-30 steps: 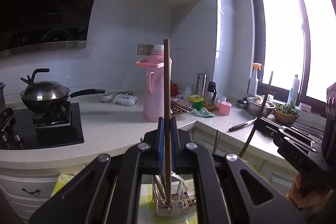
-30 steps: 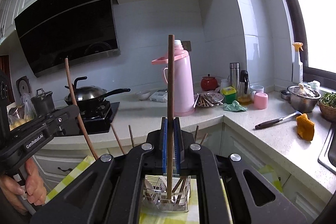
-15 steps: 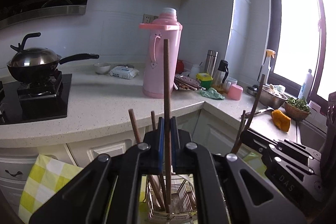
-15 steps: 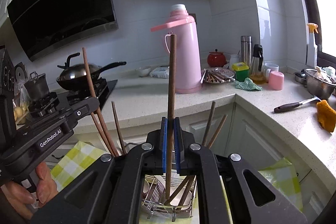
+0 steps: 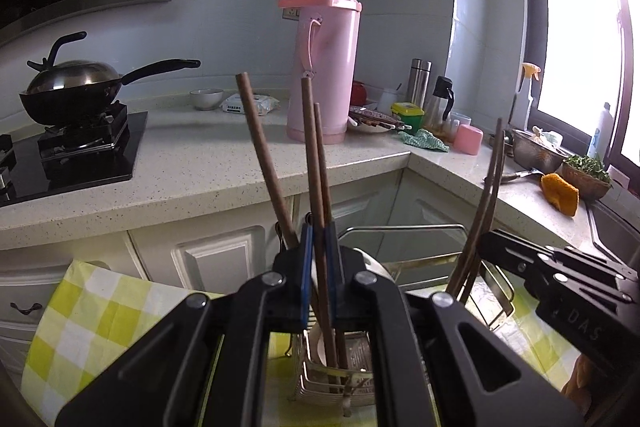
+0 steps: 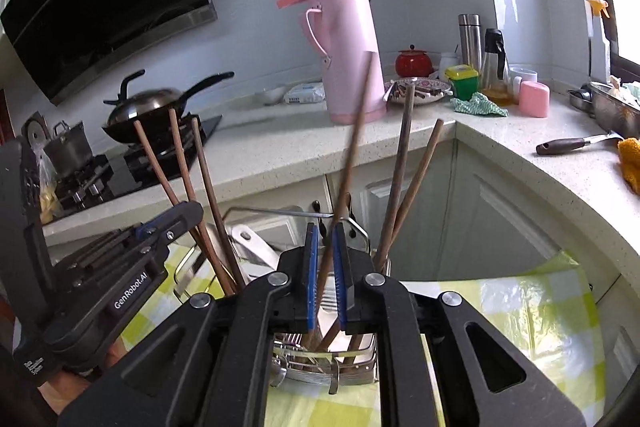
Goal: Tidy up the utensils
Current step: 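Lower the chopsticks into the wire rack and open both grippers, then move both grippers back down to the last wooden chopsticks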
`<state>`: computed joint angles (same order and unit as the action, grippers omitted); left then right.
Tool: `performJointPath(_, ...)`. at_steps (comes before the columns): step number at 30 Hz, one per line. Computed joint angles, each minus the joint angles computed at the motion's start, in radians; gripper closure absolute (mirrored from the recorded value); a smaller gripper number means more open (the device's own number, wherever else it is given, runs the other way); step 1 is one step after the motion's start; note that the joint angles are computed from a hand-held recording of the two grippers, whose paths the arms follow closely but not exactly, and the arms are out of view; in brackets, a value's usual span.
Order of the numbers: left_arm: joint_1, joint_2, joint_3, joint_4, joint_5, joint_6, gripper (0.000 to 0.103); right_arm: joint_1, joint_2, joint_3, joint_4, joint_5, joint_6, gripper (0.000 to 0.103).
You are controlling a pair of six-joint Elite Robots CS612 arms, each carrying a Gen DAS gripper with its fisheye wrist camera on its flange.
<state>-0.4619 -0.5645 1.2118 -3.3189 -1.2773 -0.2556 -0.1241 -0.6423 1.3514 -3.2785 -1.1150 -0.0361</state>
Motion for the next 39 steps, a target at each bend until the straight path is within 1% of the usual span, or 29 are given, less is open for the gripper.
performJointPath(3, -0.001, -0.006, 0.006, 0.000, 0.008, 0.002, 0.096, 0.003, 0.000, -0.004, 0.014, -0.014, -0.005, 0.091)
performJointPath(5, -0.003, -0.016, 0.017, 0.003, 0.012, 0.010, 0.093, 0.007, -0.001, -0.010, 0.031, -0.036, -0.015, 0.077)
performJointPath(7, -0.007, -0.029, 0.039, -0.014, 0.027, 0.021, 0.087, 0.004, -0.008, 0.000, 0.019, -0.043, 0.005, 0.075)
performJointPath(9, -0.013, -0.041, 0.062, -0.046, 0.054, 0.039, 0.073, -0.006, -0.020, 0.024, -0.013, -0.025, 0.036, 0.076)
performJointPath(11, -0.016, -0.058, 0.096, -0.080, 0.065, 0.048, 0.069, -0.016, -0.039, 0.061, -0.054, -0.014, 0.058, 0.075)
performJointPath(13, -0.020, -0.082, 0.144, -0.113, 0.073, 0.043, 0.062, -0.026, -0.062, 0.112, -0.096, 0.001, 0.067, 0.075)
performJointPath(15, -0.027, -0.106, 0.200, -0.142, 0.092, 0.035, 0.043, -0.035, -0.086, 0.171, -0.127, 0.011, 0.066, 0.075)
performJointPath(18, -0.036, -0.143, 0.296, -0.165, 0.103, 0.011, 0.034, -0.048, -0.116, 0.260, -0.145, 0.024, 0.061, 0.075)
performJointPath(21, -0.043, -0.170, 0.383, -0.152, 0.100, -0.030, 0.032, -0.054, -0.129, 0.338, -0.154, 0.038, 0.059, 0.075)
performJointPath(24, -0.046, -0.188, 0.454, -0.124, 0.072, -0.073, 0.032, -0.049, -0.132, 0.402, -0.161, 0.021, 0.041, 0.075)
performJointPath(27, -0.053, -0.194, 0.504, -0.117, 0.074, -0.076, 0.032, -0.038, -0.132, 0.447, -0.159, 0.008, 0.016, 0.075)
performJointPath(29, -0.057, -0.198, 0.531, -0.110, 0.078, -0.081, 0.032, -0.029, -0.129, 0.465, -0.147, 0.002, 0.003, 0.075)
performJointPath(31, -0.059, -0.199, 0.555, -0.122, 0.069, -0.096, 0.032, -0.017, -0.127, 0.480, -0.133, -0.007, -0.011, 0.075)
performJointPath(33, -0.060, -0.201, 0.574, -0.119, 0.067, -0.117, 0.032, -0.001, -0.125, 0.486, -0.114, -0.025, -0.041, 0.075)
performJointPath(39, -0.054, -0.195, 0.593, -0.116, 0.058, -0.124, 0.031, 0.035, -0.115, 0.473, -0.055, -0.064, -0.082, 0.075)
